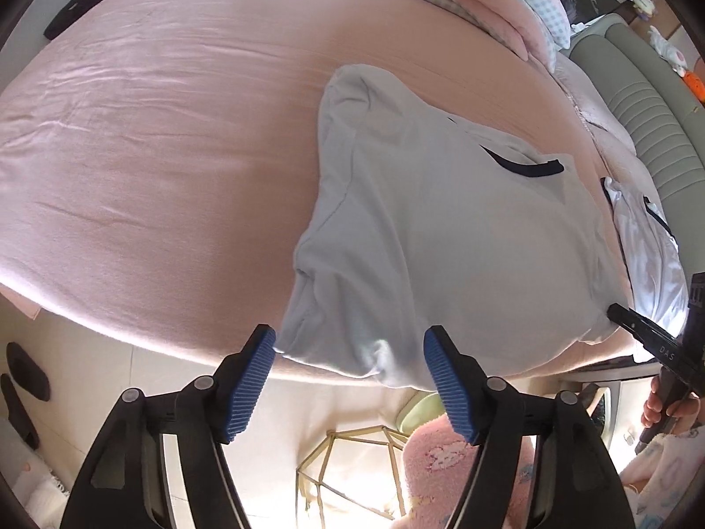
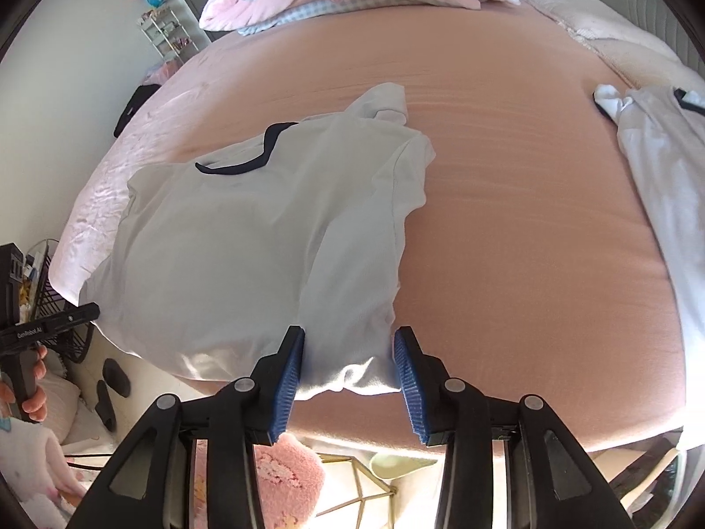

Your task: Fold clothes

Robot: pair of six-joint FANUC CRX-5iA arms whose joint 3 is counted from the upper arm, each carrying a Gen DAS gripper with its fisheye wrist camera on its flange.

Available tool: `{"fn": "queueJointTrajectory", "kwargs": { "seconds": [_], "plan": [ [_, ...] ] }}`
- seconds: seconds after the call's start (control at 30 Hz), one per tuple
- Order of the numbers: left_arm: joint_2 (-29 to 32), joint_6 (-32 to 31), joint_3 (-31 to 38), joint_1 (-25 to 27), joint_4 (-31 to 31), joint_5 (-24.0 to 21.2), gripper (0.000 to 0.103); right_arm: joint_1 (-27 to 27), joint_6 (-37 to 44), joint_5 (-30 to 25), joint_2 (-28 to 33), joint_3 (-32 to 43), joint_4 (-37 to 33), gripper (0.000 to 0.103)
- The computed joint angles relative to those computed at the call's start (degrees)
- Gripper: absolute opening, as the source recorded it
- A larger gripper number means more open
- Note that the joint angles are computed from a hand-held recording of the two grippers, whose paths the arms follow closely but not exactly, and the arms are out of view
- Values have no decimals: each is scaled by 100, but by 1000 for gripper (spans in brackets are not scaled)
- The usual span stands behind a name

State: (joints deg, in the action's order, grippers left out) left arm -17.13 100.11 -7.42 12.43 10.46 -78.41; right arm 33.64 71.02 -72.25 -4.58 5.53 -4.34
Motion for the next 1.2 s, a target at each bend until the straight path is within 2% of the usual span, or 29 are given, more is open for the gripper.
{"fn": "queueJointTrajectory", "kwargs": {
  "seconds": [0.17, 0.33, 0.47, 0.57, 0.67, 0.77, 1.2],
  "plan": [
    [-202, 88, 179, -123, -462, -51, 70, 449, 79, -88, -161, -231, 1060, 55],
    [-274, 195, 382, -319, -724, -65, 70, 810, 51, -129, -311, -546, 1966, 56],
    [-51, 203, 725, -834, -1296, -86, 70, 955, 0, -161, -356, -718, 2512, 60],
    [227, 175, 1127, -1254, -1864, -281, 70, 904, -22, -84, -358, -752, 2669, 63],
    [482, 48, 1425, -1521, -2203, -373, 70, 681, 123, -61, -275, -475, 2276, 63],
    [674, -209, 1616, -1610, -2283, -419, 70, 498, 240, -20, -110, -188, 2007, 63],
    [1378, -1206, 2031, -1159, -1670, -278, 70, 428, 1250, 371, 829, 618, 2143, 63]
  ]
}}
